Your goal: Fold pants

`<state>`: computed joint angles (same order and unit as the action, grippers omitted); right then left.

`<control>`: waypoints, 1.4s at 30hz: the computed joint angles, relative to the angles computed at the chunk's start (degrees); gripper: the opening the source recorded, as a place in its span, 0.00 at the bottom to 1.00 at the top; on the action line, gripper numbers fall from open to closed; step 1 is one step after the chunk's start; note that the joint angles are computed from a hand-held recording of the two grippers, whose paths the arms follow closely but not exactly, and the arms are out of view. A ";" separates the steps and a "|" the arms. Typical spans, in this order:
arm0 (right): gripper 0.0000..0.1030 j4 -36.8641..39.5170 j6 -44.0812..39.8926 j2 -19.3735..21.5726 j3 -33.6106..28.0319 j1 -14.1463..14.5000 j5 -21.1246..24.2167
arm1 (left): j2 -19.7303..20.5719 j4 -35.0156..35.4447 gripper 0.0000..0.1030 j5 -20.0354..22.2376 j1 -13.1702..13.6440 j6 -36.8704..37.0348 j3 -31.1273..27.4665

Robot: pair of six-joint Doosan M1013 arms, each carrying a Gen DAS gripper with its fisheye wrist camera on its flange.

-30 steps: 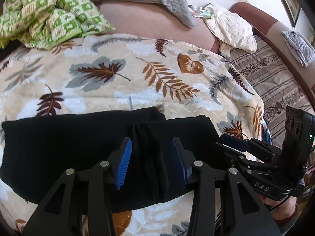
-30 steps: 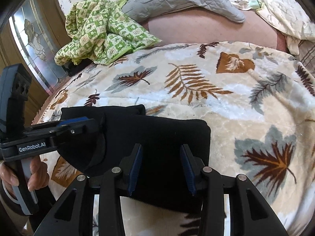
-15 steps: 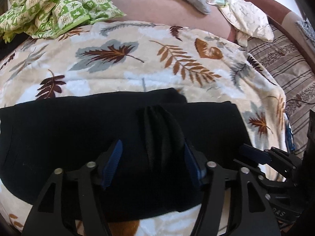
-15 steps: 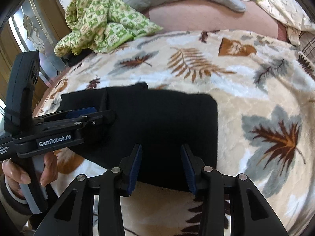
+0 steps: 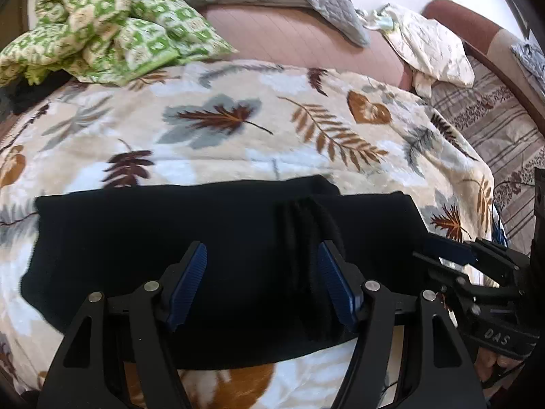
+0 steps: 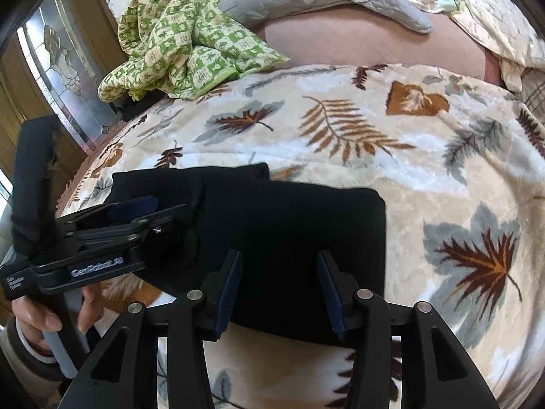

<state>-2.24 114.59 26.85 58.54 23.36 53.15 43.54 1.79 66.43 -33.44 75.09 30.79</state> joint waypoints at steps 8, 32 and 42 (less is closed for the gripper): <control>0.45 0.46 -3.65 5.19 -7.21 1.56 3.60 | -3.62 2.99 0.66 -2.85 1.10 -3.30 5.80; 0.58 -1.38 -5.98 8.56 -14.39 3.60 7.45 | -11.44 6.69 0.71 -7.84 4.79 -15.35 19.08; 0.62 3.40 -11.87 16.13 -27.87 5.11 12.28 | -13.57 4.65 0.80 -8.65 6.42 -19.87 23.10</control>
<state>1.17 102.72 42.99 30.66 28.47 65.43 29.97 6.44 57.78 -27.02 55.22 53.89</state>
